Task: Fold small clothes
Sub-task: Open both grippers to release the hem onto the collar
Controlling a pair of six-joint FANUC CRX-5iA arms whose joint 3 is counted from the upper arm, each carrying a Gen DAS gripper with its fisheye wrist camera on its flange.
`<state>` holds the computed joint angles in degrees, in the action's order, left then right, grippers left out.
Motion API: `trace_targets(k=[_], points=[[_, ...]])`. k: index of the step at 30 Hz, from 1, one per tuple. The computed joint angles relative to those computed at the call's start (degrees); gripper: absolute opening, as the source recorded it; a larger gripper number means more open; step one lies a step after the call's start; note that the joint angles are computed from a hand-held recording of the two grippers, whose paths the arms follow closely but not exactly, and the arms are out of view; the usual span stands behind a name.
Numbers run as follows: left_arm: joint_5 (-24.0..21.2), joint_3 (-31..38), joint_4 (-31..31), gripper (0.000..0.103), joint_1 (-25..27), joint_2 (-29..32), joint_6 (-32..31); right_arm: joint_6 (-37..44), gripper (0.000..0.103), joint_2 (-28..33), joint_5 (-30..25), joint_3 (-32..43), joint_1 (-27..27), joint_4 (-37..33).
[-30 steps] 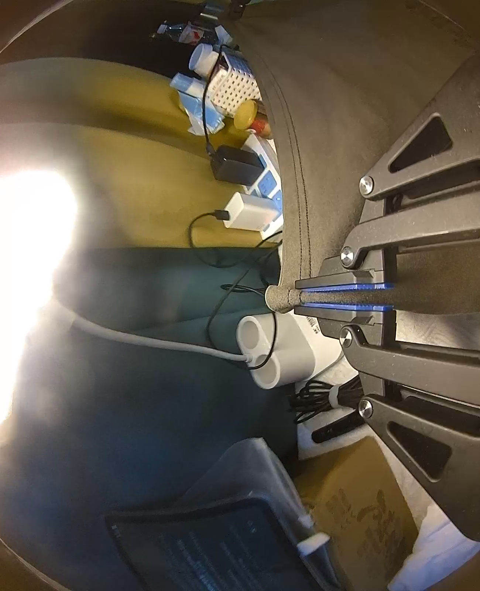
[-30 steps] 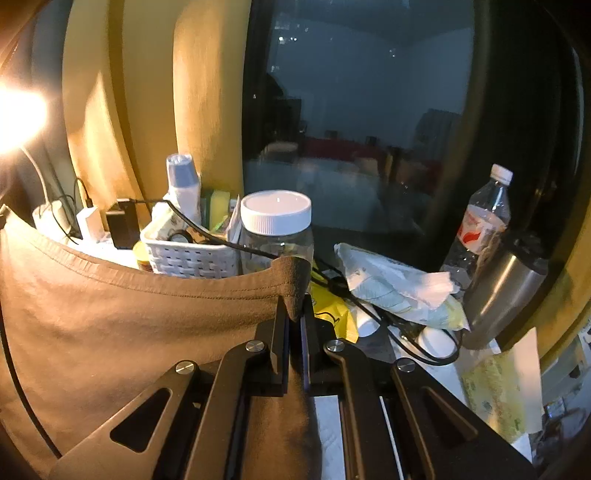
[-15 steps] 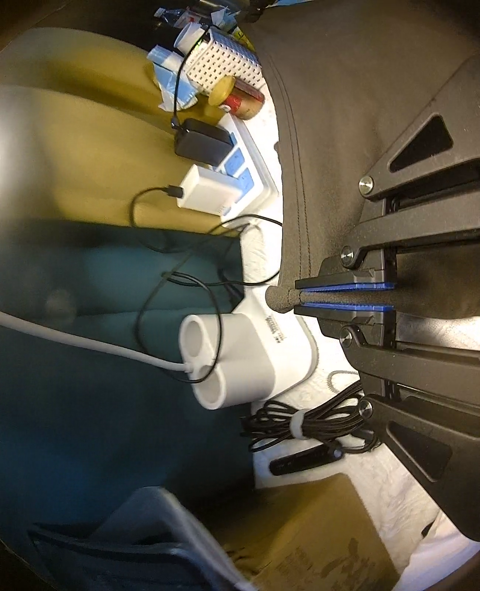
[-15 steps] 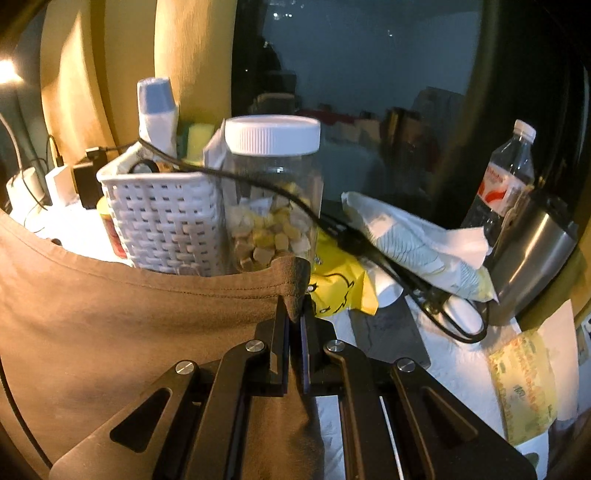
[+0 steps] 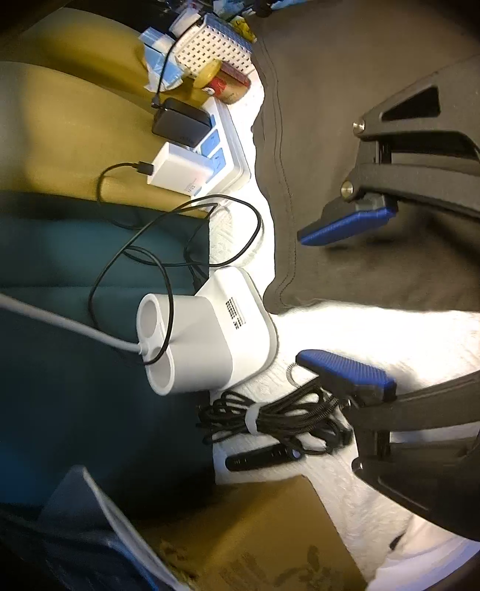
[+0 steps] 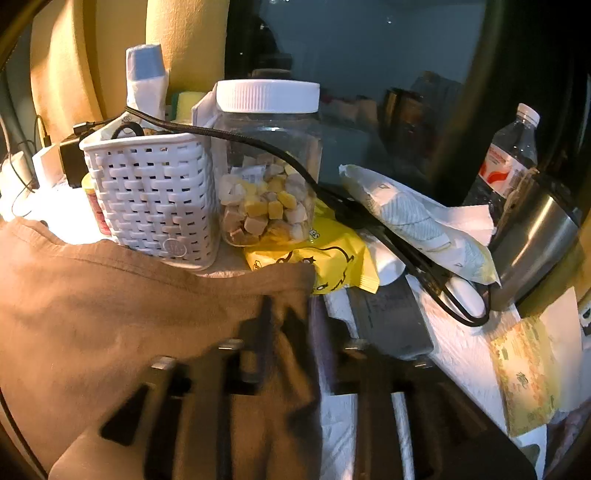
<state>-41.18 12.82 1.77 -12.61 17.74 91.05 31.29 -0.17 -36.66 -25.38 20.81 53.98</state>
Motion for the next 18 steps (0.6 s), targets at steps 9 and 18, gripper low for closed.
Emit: trace_targets(k=[9,18], points=[[-0.4,-3.1,-7.8,0.059,-2.1,-5.1,3.7,0.0,0.042,-4.8,-2.6,-3.2,2.8,-1.0],[1.6,-9.1,-5.5,0.059,-2.5,-10.1,3.6,-1.6,0.042,-9.9,-6.2,-6.7,6.7,-2.6]])
